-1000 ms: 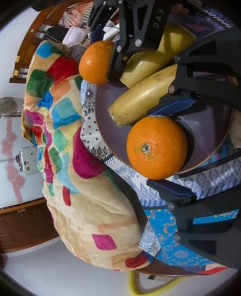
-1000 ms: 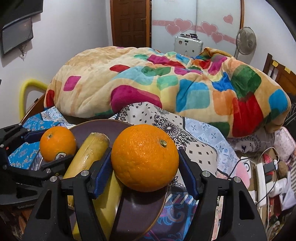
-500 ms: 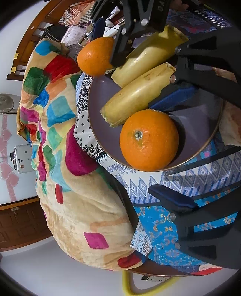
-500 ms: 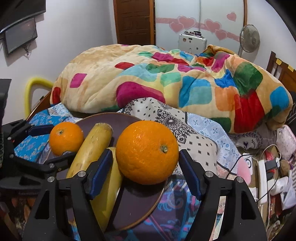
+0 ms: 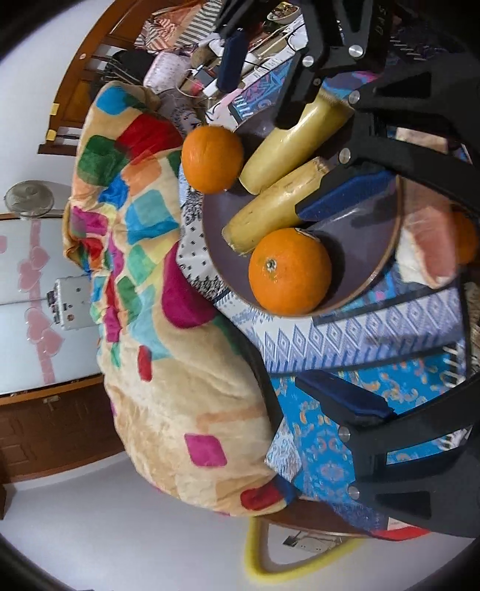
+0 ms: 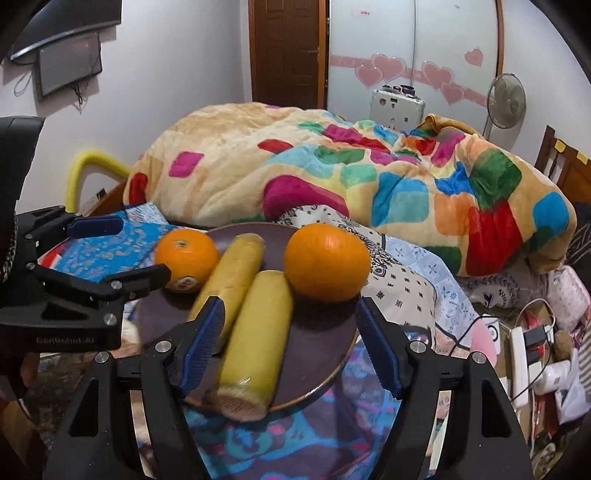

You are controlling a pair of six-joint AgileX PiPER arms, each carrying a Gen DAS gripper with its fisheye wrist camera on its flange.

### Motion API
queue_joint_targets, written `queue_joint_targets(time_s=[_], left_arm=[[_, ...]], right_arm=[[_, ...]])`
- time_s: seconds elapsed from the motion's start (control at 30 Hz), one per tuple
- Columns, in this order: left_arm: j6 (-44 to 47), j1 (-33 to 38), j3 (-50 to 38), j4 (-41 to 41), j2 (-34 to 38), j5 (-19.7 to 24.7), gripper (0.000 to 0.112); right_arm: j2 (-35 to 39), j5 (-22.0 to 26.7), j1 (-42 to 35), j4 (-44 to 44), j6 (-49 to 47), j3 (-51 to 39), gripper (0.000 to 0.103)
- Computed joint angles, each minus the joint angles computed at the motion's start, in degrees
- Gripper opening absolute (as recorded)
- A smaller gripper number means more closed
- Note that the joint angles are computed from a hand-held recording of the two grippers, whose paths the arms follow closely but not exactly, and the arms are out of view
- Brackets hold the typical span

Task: Organize fruits
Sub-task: 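Lower both oranges onto the purple plate beside the cylinders and open both grippers, then withdraw both grippers from the plate toward the remaining fruit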

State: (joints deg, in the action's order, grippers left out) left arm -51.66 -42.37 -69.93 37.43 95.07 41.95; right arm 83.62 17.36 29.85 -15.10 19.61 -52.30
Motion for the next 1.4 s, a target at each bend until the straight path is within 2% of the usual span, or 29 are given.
queue_joint_targets(time_s=[0.07, 0.17, 0.33, 0.6, 0.7, 0.8, 0.93, 1.0, 1.07, 1.17, 1.3, 1.4], left_arm=[[-1.87, -1.13, 1.55, 1.45, -2.34, 1.10, 0.083], [-5.98, -3.31, 5.25, 4.44, -6.96, 2.02, 0.083], [-12.21, -7.84, 11.55, 8.10, -14.20, 3.84, 0.084], [-22.87, -19.43, 19.43, 15.10, -20.94, 12.25, 0.084], [-25.26, -22.69, 22.16, 15.16, -22.53, 13.18, 0.084], [-27.80, -24.36, 25.17, 14.43, -24.16, 12.03, 0.084], [-30.94, -24.95, 29.14, 14.15, -25.45, 9.52, 0.084], [-32.29, -25.46, 30.33, 14.63, -25.34, 9.84, 0.084], [-33.48, -25.98, 31.52, 15.52, -24.99, 10.38, 0.084], [-35.76, -27.06, 33.42, 16.57, -25.45, 11.10, 0.083], [-37.88, -28.38, 35.94, 17.52, -26.75, 10.86, 0.077], [-37.77, -27.47, 37.14, 17.47, -26.92, 8.63, 0.072]], right_arm=[[-1.69, 0.36, 0.82, -0.28, 0.87, 0.95, 0.070], [-5.66, 1.68, 3.61, -6.93, 8.68, 3.19, 0.070], [-11.50, 4.63, 8.05, -13.15, 17.35, 6.22, 0.070], [-18.05, 12.40, 19.35, -28.11, 37.47, 11.11, 0.070], [-19.27, 13.27, 22.40, -30.22, 41.97, 13.32, 0.070], [-19.54, 14.33, 26.07, -34.66, 48.79, 15.76, 0.070], [-18.36, 11.31, 27.59, -38.39, 55.23, 19.04, 0.070], [-16.79, 10.23, 27.78, -41.94, 59.65, 20.19, 0.070], [-15.27, 7.85, 26.78, -42.42, 60.23, 20.95, 0.070], [-13.13, 1.65, 23.91, -40.59, 57.57, 21.58, 0.070], [-10.34, -0.92, 23.95, -43.91, 60.01, 20.81, 0.070], [-8.68, -3.87, 23.11, -43.77, 59.77, 19.99, 0.070]])
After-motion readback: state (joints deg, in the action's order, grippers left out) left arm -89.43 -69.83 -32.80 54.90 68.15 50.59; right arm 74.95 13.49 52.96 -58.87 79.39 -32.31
